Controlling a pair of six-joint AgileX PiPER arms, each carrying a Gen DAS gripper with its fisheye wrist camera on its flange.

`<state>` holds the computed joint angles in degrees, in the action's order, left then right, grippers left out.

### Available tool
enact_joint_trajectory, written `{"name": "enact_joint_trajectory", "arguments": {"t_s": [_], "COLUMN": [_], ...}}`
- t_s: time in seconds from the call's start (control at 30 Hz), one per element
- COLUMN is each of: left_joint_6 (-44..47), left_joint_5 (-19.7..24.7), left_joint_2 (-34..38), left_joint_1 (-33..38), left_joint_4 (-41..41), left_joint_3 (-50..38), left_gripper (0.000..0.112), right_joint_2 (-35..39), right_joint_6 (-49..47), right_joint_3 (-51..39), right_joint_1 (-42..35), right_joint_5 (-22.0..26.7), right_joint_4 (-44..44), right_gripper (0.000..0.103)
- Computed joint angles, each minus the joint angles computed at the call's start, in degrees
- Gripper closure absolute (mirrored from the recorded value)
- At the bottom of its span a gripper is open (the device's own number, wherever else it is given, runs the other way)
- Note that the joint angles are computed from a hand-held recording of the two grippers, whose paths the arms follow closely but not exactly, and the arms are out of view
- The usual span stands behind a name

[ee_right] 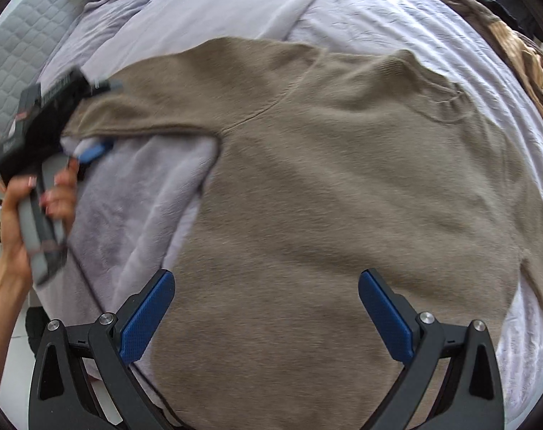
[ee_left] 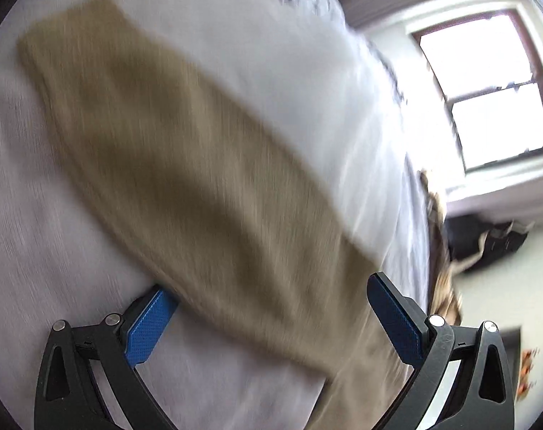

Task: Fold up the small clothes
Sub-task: 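Move the left tool to the sleeve side of the khaki sweater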

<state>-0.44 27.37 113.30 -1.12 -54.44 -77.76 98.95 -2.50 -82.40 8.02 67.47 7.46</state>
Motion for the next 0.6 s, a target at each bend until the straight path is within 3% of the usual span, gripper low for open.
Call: {"name": "enact_joint_trajectory", "arguments": {"t_s": [0.07, 0.1, 0.13, 0.2, 0.37, 0.43, 0.6], "left_joint_6": [-1.08, -4.48, -5.59, -0.93, 14.06, 19.94, 17.3], "left_joint_5": [-3.21, -3.52, -2.98, -2.37, -5.58, -4.73, -1.88], "left_joint_2": [-0.85, -0.57, 0.11, 0.38, -3.46, -5.64, -5.59], "left_joint_1": [1.74, 2.31, 3.27, 5.78, 3.67, 2.3, -5.54], "left_joint_4": [2.12, 5.5, 6.58, 2.62, -7.26, -11.23, -4.16], "left_joint_3": [0.7, 0.21, -0.07, 1.34, 4.54, 4.13, -6.35], "left_gripper": [0.02, 0.043, 0.073, 0.1, 0.101, 0.101, 0.101], "right_joint_2": [-0.08, 0.05, 0.1, 0.24, -0.26, -0.82, -2.74], "right_joint_6": [-0.3, -0.2, -0.16, -0.37, -0.74, -1.27, -2.3], "right_joint_3": [0.39, 0.44, 0.44, 0.41, 1.11, 1.63, 2.47], "right_joint_1": [0.8, 1.18, 1.38, 1.29, 0.48, -0.39, -4.24], "right_joint_5": [-0.23, -0.43, -0.47, -0.38, -0.53, -0.96, -2.62], "right_joint_4": [0.49, 0.43, 0.49, 1.19, 2.26, 2.94, 4.37], "right_gripper": [0.001, 0.001, 0.001, 0.001, 0.001, 0.001, 0.001]}}
